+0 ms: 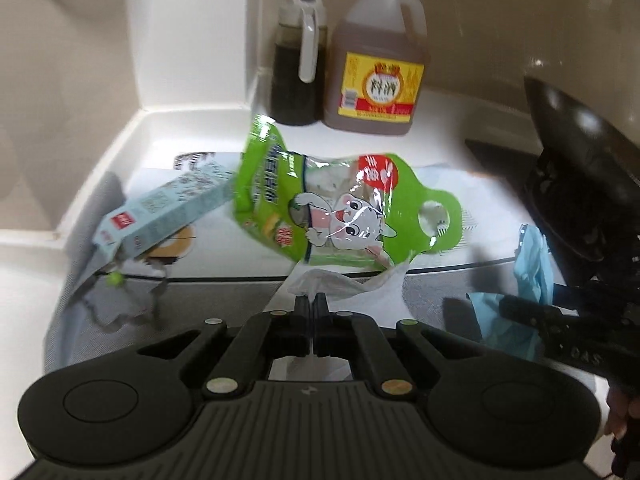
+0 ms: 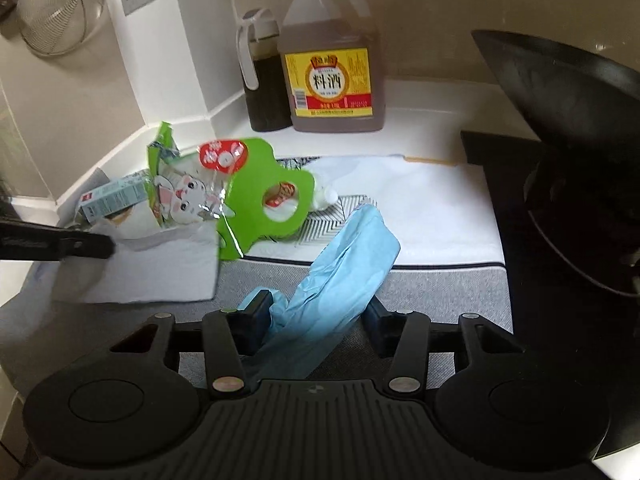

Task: Collect trash
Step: 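Grasp the blue cloth with right while left grasps the white tissue, then lower both tools into the bin and open both grippers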

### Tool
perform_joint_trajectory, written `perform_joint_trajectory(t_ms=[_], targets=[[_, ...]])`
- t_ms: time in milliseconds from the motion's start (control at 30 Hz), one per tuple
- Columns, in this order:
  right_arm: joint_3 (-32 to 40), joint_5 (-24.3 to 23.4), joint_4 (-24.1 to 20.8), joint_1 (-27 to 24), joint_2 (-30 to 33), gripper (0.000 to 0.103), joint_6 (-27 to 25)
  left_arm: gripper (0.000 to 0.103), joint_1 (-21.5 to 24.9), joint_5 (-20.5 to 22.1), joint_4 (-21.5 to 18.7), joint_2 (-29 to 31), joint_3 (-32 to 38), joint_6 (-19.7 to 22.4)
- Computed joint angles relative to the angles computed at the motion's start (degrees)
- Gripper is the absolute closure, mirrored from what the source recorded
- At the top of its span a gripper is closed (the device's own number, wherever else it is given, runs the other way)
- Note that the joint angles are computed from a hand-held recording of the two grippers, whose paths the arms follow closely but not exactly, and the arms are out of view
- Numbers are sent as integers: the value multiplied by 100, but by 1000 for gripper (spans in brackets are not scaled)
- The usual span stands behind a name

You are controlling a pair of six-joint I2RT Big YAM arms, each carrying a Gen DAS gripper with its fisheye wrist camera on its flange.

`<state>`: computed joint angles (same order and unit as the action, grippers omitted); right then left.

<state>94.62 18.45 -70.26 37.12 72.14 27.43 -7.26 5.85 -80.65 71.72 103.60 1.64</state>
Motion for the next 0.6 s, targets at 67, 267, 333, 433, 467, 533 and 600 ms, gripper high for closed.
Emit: perform_joint_trajectory(t_ms=[67, 267, 333, 433, 467, 533, 600], targets=[[14, -54, 36, -7, -40, 52, -30, 102, 118, 52, -58, -156, -14, -17], [115, -320, 158, 33, -151, 53, -122, 102, 561, 240, -257, -672, -108, -24], [188, -430, 204, 102, -164, 53, -188, 102, 662, 238, -385, -850, -133, -80], [277, -695, 285, 230, -188, 53, -298, 102, 795, 194, -612, -1107, -174, -195], [319, -831, 286, 268, -184, 53, -346, 102, 851, 192, -708, -1191, -184, -226], [420, -1112, 235, 345, -155, 53, -420, 102, 964, 204, -870, -1373, -228, -301], [534, -1452, 148, 430, -102, 53, -464, 102, 1074, 236, -1053, -1570, -297, -372]])
